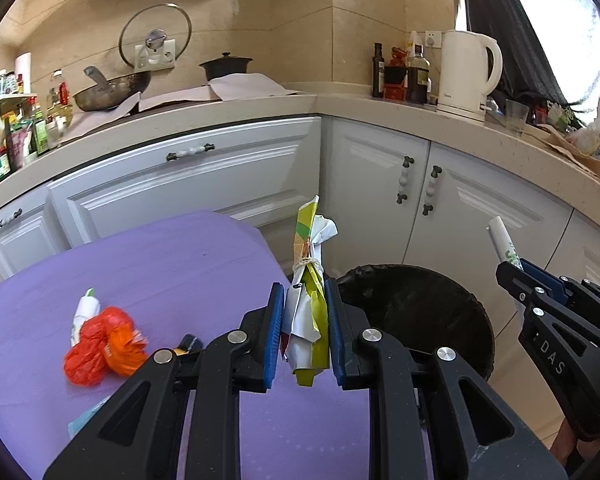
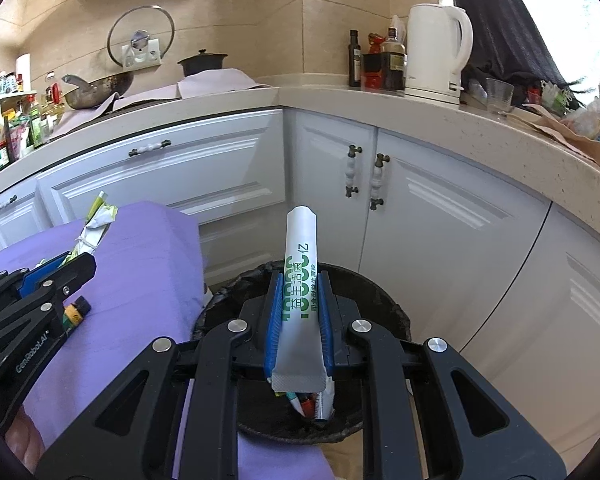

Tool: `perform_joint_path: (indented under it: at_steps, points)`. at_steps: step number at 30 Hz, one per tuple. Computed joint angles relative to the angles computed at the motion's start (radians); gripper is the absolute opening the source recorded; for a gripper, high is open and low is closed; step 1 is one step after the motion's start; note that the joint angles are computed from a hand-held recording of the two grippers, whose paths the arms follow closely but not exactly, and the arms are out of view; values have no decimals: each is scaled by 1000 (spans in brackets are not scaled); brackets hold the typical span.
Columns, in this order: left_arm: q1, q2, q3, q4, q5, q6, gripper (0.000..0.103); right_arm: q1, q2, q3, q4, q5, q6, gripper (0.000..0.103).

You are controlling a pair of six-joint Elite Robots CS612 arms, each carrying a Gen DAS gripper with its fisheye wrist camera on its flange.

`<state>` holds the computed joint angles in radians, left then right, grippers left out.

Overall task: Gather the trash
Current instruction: 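Carry the tube and wrapper strip over the bin and open both tools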

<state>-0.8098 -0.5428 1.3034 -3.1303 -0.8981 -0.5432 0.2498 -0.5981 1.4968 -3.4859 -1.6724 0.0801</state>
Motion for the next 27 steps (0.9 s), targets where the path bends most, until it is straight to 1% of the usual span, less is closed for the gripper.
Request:
perform_joint_path:
  at_steps: [12, 22, 23, 24, 25, 26, 27]
  points:
    - [13, 63, -119, 89, -40, 30, 22, -22, 33, -43, 38, 2, 17, 17]
    - [18, 116, -216, 143, -44, 72, 23, -32, 66, -87, 71, -3, 34, 19]
    - [20, 121, -225, 151, -49, 71, 27, -34, 70, -92, 74, -4, 37, 19]
    - [22, 126, -237, 170, -57, 70, 29, -36, 75, -97, 77, -4, 44, 25]
    - [22, 130, -245, 183, -57, 65, 34, -36, 78, -100, 83, -7, 50, 32]
    - [23, 134, -250, 195, -61, 58, 39, -37, 81, -104, 86, -12, 53, 35]
    - [24, 135, -252, 199, -64, 55, 41, -38, 83, -106, 87, -17, 56, 37]
